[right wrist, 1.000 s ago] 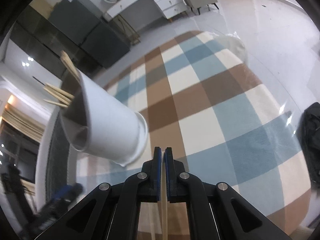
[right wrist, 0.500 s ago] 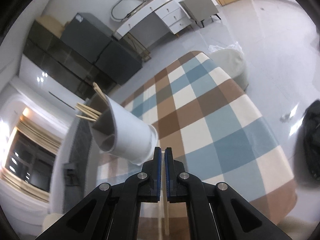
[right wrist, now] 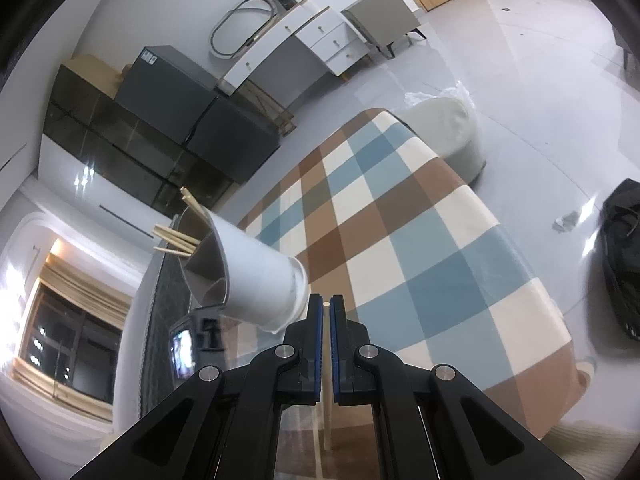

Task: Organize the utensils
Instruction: 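Grasp the other chopstick with the left gripper while the right gripper holds its chopstick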

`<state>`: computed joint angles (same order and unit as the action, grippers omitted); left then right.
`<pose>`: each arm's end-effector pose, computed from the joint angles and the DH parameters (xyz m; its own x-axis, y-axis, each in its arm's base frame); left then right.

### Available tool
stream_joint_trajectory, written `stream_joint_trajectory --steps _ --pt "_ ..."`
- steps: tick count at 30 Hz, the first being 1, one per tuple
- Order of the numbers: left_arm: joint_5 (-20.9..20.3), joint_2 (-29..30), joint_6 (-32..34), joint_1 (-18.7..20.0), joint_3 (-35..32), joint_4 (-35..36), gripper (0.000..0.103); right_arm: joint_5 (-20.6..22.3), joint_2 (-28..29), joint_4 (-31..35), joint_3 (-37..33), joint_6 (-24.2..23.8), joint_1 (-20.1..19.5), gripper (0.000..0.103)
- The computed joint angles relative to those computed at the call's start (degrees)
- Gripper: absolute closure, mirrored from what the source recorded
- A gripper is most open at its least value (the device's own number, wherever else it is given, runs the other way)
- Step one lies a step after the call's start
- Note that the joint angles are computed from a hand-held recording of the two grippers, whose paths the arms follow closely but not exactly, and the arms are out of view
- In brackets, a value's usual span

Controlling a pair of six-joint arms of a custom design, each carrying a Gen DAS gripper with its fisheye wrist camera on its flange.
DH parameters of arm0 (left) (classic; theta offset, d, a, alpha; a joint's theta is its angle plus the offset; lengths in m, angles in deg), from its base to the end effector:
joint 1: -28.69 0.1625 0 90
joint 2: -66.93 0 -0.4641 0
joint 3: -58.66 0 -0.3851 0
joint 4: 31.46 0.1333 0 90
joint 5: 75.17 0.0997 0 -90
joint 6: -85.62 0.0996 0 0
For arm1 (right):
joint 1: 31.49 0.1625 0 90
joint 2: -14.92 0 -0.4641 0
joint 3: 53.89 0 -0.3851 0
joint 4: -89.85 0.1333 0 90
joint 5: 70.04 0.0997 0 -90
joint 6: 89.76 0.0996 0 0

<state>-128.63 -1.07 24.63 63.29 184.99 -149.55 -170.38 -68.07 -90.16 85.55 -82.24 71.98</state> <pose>-0.2379 -0.3981 0.1457 -0.7235 -0.0257 -0.6899 0.1617 0.9652 -0.2056 0.2070 -0.3686 0.2757 -0.9968 -0.0255 0.0759 -0.0642 0.8208 -0.5676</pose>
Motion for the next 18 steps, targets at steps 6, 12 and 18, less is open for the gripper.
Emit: stream_joint_trajectory --steps 6,12,18 --pt "-1.87 3.83 3.21 -0.66 -3.30 -0.47 0.102 -1.33 -0.45 -0.59 0.28 0.17 0.23 0.100" --pt "-0.74 4.24 6.98 -0.99 -3.73 -3.70 0.102 -4.07 -0.27 -1.27 0.79 -0.29 1.01 0.100" --pt "3.89 -1.29 8.95 -4.73 -1.12 -7.03 0.102 -5.83 0.92 -3.19 0.75 -1.82 3.08 0.100"
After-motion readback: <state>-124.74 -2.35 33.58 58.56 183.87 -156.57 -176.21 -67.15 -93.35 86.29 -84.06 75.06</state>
